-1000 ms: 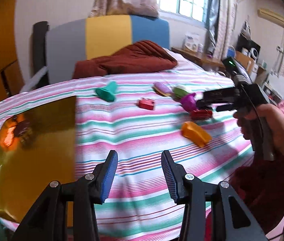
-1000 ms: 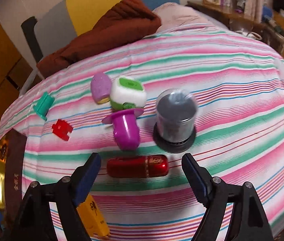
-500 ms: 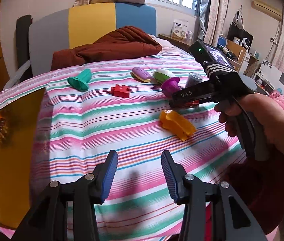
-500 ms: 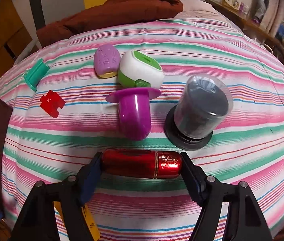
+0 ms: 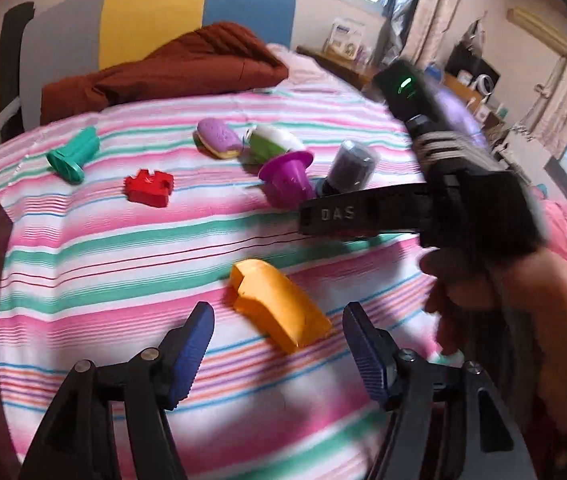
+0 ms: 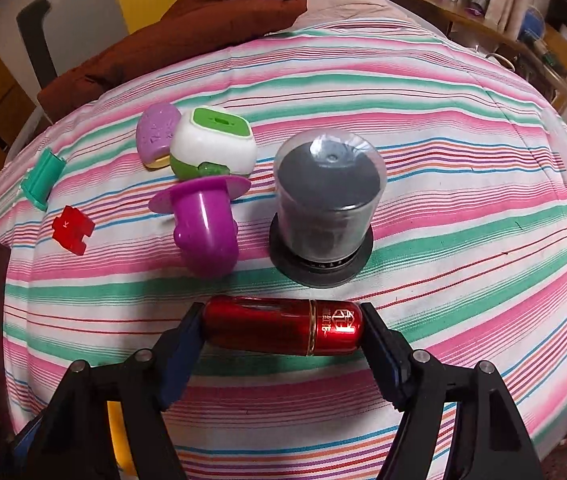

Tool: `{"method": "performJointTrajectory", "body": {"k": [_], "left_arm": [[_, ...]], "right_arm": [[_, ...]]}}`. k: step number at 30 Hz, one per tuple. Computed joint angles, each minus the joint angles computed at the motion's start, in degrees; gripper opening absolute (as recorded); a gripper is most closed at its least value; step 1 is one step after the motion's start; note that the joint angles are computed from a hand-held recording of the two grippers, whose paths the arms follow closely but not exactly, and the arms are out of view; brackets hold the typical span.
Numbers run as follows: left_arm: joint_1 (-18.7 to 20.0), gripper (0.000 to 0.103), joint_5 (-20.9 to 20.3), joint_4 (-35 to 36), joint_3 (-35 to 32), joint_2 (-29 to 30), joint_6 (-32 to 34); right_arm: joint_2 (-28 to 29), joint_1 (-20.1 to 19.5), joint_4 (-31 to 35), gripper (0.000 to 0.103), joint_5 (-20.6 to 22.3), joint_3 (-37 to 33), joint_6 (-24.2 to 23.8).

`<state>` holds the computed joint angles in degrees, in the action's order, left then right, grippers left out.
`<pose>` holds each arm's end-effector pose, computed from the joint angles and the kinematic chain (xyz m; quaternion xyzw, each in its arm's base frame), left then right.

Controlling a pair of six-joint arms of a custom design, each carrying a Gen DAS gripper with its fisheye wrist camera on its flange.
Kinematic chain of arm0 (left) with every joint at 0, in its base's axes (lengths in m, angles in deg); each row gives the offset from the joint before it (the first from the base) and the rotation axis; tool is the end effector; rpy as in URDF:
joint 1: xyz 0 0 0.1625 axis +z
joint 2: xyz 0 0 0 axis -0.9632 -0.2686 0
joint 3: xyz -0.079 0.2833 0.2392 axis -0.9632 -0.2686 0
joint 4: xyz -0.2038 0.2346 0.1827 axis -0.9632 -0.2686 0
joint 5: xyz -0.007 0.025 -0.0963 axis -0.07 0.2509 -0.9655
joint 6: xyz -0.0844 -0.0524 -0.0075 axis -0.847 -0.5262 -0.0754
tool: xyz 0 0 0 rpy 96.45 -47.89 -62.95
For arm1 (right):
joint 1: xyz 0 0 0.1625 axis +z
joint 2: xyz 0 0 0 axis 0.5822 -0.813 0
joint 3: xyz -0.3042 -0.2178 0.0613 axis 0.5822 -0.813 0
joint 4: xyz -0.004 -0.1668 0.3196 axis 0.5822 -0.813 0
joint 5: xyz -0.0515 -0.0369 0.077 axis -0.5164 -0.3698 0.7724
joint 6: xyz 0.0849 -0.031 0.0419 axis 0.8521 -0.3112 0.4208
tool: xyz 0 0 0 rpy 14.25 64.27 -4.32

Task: Organize rigid objects
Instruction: 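Grasp the yellow piece with the left tool while the right tool holds the red tube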

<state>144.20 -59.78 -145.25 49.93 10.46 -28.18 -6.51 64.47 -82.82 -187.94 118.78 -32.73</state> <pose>-0.1107 -0.7533 0.1123 0.4447 0.8839 -0.0712 0.1260 0.1781 -0.7152 0.0364 -0.2527 -0.8330 0.3190 0.3749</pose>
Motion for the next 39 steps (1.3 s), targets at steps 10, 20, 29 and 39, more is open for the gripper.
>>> {"method": "performJointTrajectory", "body": {"k": [10, 20, 29, 39], "left_arm": [[2.0, 0.059, 2.1, -2.2, -2.5, 1.6, 1.6], [1.4, 0.06, 0.9, -6.7, -4.1, 3.9, 11.1], [3.3, 0.028, -1.0, -14.9, 2.1, 2.0, 18.7], [6.1, 0.027, -6.5, -7.5, -0.4, 0.2, 13.7]], "right_arm": [[0.0, 0.2, 0.6, 0.075, -0.2, 0.1, 0.5], [0.9, 0.2, 1.3, 0.075, 0.0, -1.7, 0.5], [1.0, 0.1, 0.9, 0.075, 0.1, -1.8, 0.2], [2.4, 0.2, -7.1, 0.075, 7.1, -2.5, -8.7]]}}
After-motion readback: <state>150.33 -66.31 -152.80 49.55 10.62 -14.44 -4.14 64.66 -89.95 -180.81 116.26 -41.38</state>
